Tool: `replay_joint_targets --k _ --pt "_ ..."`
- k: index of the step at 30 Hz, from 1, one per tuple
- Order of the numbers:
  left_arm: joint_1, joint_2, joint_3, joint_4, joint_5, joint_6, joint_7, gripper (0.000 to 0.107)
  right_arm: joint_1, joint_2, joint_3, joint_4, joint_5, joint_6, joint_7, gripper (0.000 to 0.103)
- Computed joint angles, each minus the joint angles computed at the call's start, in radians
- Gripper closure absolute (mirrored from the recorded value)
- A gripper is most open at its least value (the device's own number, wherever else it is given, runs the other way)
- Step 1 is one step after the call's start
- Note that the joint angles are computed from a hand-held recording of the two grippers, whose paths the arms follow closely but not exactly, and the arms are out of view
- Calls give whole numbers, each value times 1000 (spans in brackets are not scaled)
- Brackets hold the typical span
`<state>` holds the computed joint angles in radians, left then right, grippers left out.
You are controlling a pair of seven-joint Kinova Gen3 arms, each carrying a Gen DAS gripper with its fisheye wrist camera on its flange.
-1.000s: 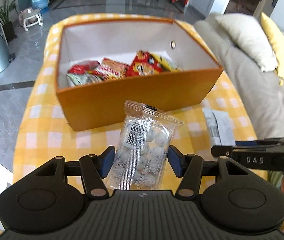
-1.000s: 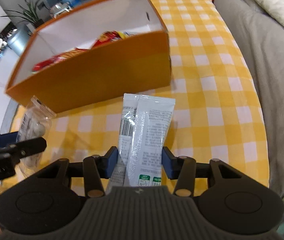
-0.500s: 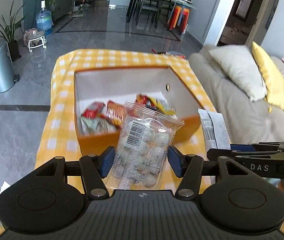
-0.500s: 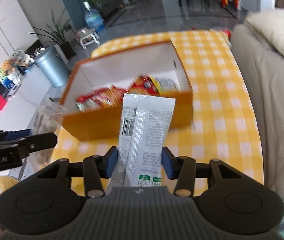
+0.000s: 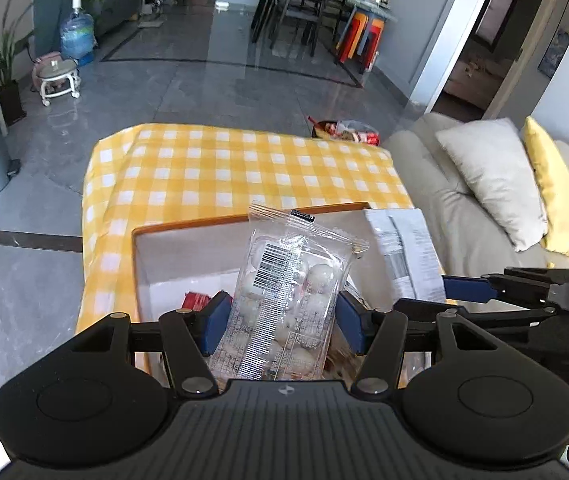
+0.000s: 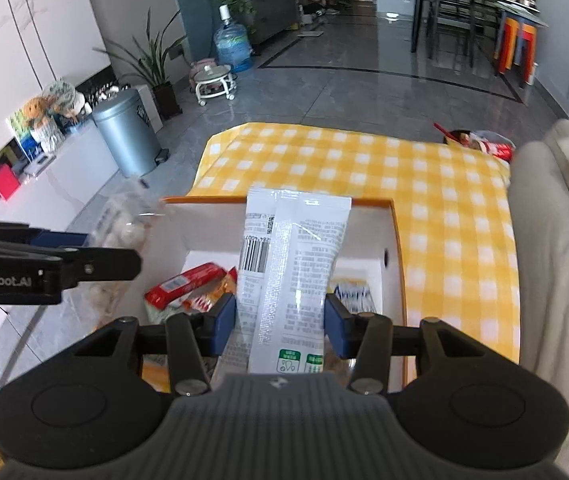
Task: Organize snacks
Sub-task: 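Lift the white packet and egg pack over the box rim with both tools, then open both tools to drop the white packet and egg pack into the box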
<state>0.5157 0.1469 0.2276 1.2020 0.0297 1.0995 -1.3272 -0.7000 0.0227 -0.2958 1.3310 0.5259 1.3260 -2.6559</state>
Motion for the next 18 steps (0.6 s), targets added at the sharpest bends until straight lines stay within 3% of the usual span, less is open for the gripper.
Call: replay_joint_targets --k 11,18 --pt "67 251 -37 -190 -51 138 -62 42 104 154 113 -36 -192 -67 316 57" --pt "102 341 -71 -255 -74 203 -40 42 123 239 155 -51 -267 -61 395 57"
